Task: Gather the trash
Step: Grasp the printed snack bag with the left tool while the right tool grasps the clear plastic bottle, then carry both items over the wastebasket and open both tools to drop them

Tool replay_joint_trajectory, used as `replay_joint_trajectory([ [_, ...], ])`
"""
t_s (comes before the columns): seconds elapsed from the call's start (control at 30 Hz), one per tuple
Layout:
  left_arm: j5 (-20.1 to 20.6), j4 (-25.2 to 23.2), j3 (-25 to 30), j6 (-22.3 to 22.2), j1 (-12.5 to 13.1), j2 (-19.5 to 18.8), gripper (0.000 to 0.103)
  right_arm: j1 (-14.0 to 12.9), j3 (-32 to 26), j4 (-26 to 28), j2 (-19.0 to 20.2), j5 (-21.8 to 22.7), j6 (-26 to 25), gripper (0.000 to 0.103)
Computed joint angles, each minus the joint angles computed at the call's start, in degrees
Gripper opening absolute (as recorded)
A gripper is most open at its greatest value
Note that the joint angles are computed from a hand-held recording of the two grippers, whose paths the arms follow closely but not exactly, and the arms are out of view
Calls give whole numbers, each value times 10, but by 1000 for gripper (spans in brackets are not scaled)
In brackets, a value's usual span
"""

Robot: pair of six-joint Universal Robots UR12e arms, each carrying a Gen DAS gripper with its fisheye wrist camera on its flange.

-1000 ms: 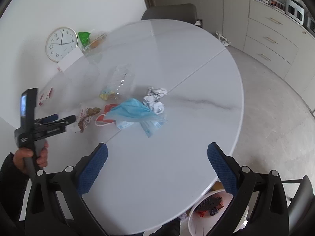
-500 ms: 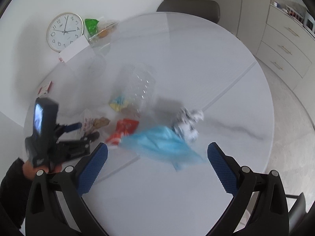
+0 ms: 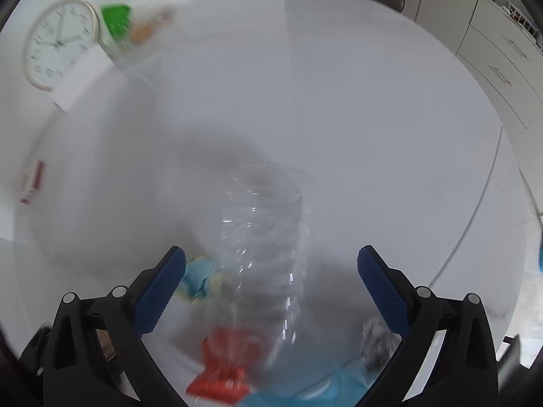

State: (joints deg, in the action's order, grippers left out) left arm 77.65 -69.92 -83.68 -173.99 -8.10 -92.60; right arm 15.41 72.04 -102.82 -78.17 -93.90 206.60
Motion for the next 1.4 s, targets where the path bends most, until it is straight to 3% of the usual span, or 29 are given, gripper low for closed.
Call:
replay_joint_trajectory([
  [0.1,-1,6,-5,-11,2,8,63,-1,6,-6,2,3,4,96],
  [0.2,-2,10,-9,-16,6,14,63,-7,18,-22,-4,33,-3,67],
  [0.47,13,16,-9,-19,-9,31,63,-15,43,-88,-36,56,-6,65],
  [0.77,-3,23,-5,-17,-39,51,63,-38,128,-182,-140,87,3,62],
  [1.03,2,11,-6,-30,-48,61,63,-45,157,-192,-172,103,-12,61],
  [1.17,2,6,-2,-20,-52,63,63,-43,173,-185,-202,87,-23,61],
  [1.4,-16,5,6,10,-74,61,63,-50,228,-102,-306,45,-16,61],
])
